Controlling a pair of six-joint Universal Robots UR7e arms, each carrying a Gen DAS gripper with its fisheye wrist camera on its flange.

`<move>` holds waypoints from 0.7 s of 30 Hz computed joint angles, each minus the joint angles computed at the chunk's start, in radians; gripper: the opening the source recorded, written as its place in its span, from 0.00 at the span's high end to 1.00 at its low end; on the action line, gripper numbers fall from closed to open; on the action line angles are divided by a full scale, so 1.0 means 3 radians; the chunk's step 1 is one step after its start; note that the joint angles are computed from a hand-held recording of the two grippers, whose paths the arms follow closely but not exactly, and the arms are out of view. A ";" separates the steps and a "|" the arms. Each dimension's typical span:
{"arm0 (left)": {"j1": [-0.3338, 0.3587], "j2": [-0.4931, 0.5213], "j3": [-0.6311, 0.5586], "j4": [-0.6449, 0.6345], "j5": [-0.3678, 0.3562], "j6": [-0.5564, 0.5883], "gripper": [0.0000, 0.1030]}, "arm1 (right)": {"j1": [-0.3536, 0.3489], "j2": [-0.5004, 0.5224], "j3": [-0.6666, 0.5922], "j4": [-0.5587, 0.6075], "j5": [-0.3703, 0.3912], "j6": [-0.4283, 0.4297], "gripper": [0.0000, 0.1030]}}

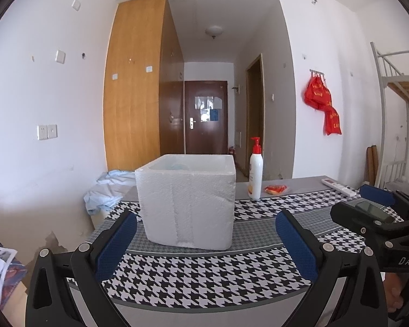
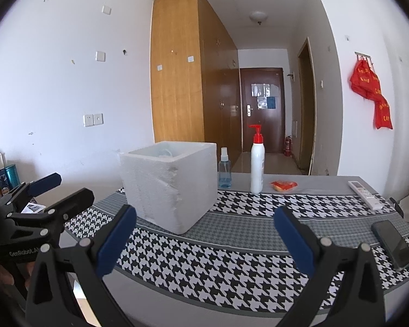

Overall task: Organize soft objects
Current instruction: 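Withdraw both tools from the foam box back over the table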

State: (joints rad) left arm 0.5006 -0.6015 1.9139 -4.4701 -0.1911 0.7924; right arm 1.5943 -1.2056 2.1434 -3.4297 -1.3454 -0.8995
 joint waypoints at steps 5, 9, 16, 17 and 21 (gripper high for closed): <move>-0.0002 0.0005 -0.0009 0.0076 0.0017 -0.0061 0.01 | -0.0009 -0.0016 0.0005 0.0005 0.0005 0.0011 0.01; 0.0007 0.0008 0.0007 0.0133 0.0000 -0.0124 0.01 | -0.0008 -0.0013 -0.0008 0.0025 -0.0016 0.0026 0.01; 0.0023 -0.0012 0.0056 0.0221 -0.0023 -0.0255 0.01 | -0.0007 -0.0002 -0.0033 0.0076 -0.0042 0.0044 0.01; 0.0021 -0.0014 0.0061 0.0228 -0.0021 -0.0259 0.01 | -0.0007 0.0001 -0.0034 0.0072 -0.0044 0.0043 0.01; 0.0018 0.0002 0.0031 0.0134 -0.0037 -0.0170 0.01 | -0.0010 -0.0001 -0.0035 0.0090 -0.0033 0.0044 0.01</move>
State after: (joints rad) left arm 0.5060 -0.6010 1.9232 -4.4298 -0.2022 0.7415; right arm 1.5913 -1.2060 2.1331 -3.4026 -1.3554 -0.8864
